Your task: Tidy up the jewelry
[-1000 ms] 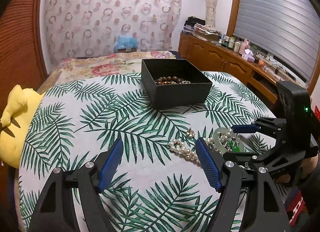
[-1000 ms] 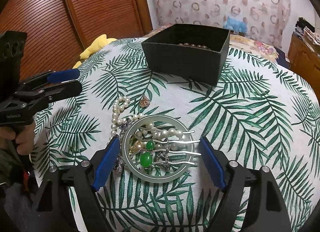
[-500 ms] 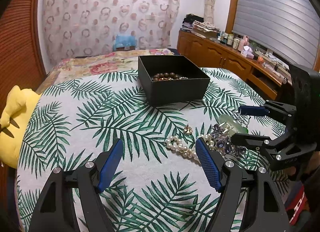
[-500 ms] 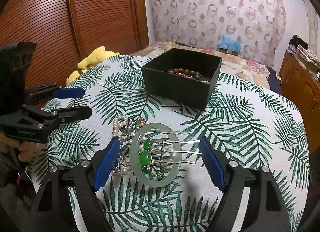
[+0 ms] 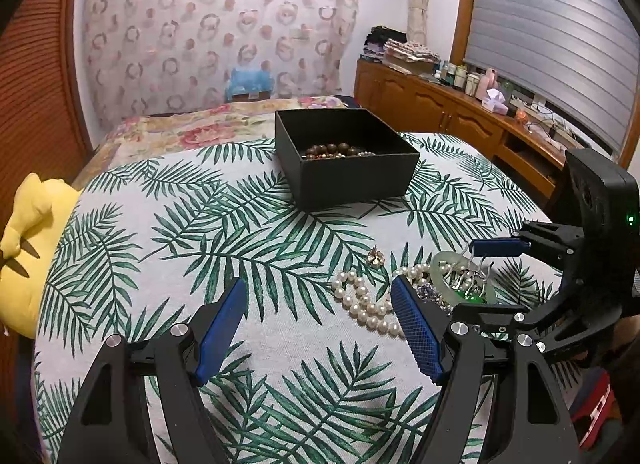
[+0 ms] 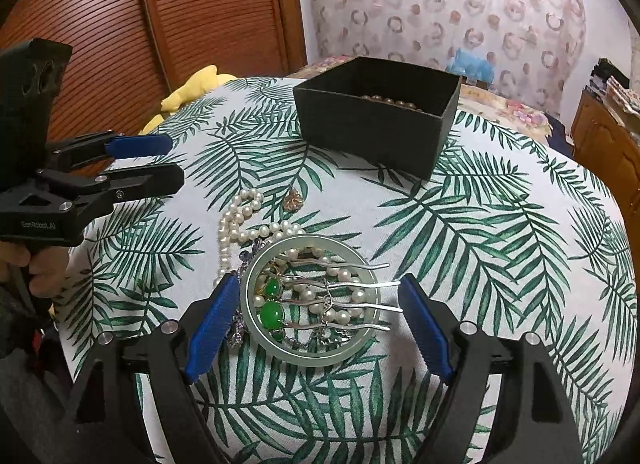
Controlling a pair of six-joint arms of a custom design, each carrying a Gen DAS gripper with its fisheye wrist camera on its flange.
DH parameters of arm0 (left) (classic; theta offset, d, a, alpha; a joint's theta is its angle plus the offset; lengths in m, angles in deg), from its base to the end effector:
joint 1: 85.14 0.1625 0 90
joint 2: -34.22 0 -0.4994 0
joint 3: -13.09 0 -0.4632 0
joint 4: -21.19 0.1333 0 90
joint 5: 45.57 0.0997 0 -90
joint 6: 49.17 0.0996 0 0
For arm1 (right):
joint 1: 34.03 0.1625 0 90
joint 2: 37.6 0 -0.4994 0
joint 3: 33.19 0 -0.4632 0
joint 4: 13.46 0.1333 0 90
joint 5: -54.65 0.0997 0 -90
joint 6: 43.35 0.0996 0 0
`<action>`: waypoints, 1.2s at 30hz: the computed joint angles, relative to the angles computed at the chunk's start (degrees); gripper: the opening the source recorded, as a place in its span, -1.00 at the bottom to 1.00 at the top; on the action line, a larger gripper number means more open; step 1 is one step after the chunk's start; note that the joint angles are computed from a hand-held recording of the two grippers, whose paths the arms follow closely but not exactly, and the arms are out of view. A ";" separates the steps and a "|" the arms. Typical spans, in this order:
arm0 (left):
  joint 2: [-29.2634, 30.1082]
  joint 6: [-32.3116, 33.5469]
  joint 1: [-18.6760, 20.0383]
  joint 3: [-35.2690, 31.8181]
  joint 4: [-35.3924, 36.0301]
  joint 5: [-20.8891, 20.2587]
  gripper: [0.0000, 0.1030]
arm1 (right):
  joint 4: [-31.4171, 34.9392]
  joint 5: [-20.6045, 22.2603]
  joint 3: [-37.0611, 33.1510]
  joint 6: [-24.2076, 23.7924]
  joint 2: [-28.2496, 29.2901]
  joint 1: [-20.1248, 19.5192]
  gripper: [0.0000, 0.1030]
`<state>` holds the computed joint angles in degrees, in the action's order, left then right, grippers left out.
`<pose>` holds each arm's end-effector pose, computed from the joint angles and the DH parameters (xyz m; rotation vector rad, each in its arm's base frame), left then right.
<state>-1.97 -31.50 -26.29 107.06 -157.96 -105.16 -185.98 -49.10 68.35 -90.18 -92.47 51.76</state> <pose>-0.2462 -0.7624 0.0441 0.8832 2.4207 -0.7985 0.0548 -0.7487 0.2140 0.8481 -2.4523 0.6222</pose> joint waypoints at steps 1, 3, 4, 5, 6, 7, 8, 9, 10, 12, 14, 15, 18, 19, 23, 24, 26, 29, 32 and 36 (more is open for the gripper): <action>0.00 0.00 0.00 0.00 0.00 0.00 0.39 | -0.19 -0.16 0.07 -0.15 -0.04 0.03 0.63; -0.01 -0.04 0.01 0.01 0.08 -0.06 0.39 | -0.22 -0.26 0.15 -0.19 -0.16 0.01 0.63; -0.01 -0.03 0.00 0.02 0.12 -0.07 0.39 | -0.05 -0.19 0.16 -0.14 -0.25 -0.04 0.62; -0.02 -0.01 -0.03 0.06 0.19 -0.03 0.39 | -0.01 -0.18 0.17 -0.11 -0.30 -0.06 0.62; -0.06 0.03 -0.04 0.10 0.24 -0.04 0.39 | -0.07 -0.19 0.17 -0.19 -0.31 -0.05 0.62; -0.05 0.08 -0.07 0.15 0.23 -0.07 0.39 | -0.26 -0.24 0.20 -0.49 -0.26 -0.02 0.62; -0.02 0.14 -0.10 0.15 0.32 -0.08 0.39 | -0.37 -0.31 0.20 -0.62 -0.22 0.01 0.62; -0.02 0.17 -0.12 0.15 0.38 -0.06 0.39 | -0.30 -0.35 0.18 -0.58 -0.25 0.04 0.63; -0.01 0.20 -0.13 0.13 0.52 -0.06 0.39 | -0.52 -0.44 0.25 -0.61 -0.24 0.07 0.63; -0.01 0.27 -0.14 0.12 0.63 0.01 0.39 | -1.30 -0.64 0.49 -1.04 -0.21 0.10 0.63; 0.05 0.20 -0.17 0.08 0.60 0.00 0.39 | -3.50 -0.95 1.22 -1.90 -0.34 0.21 0.63; 0.05 0.20 -0.17 0.08 0.60 0.00 0.39 | -4.33 -1.06 1.54 -2.44 -0.47 0.25 0.63; 0.06 0.21 -0.17 0.09 0.56 -0.01 0.39 | -7.37 -0.93 2.81 -3.20 -1.03 0.30 0.63; 0.04 0.22 -0.15 0.10 0.59 -0.07 0.39 | -7.19 -0.41 3.19 -3.16 -1.44 0.28 0.60; 0.23 0.10 -0.12 -0.01 0.79 -0.10 0.39 | -5.21 0.73 3.83 -3.67 -2.11 0.54 0.03; 0.26 0.12 -0.12 0.01 0.78 -0.12 0.39 | -4.41 0.60 3.69 -3.75 -2.00 0.71 -0.17; 0.28 0.13 -0.13 0.05 0.73 -0.14 0.39 | -3.74 0.11 3.52 -4.19 -1.52 1.08 -0.38; 0.32 0.08 -0.14 0.08 0.69 -0.16 0.39 | -3.91 -0.83 3.19 -5.32 -0.61 1.82 -0.42; 0.32 0.02 -0.16 0.16 0.65 -0.20 0.39 | -4.03 -2.82 2.40 -6.45 0.55 2.66 -0.58; 0.34 -0.02 -0.12 0.35 0.51 -0.39 0.39 | -4.16 -4.75 1.52 -7.45 1.44 3.37 -0.60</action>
<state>-1.63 -31.52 -26.41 107.41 -157.45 -105.55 -190.14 -53.85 69.86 -97.63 -91.03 55.13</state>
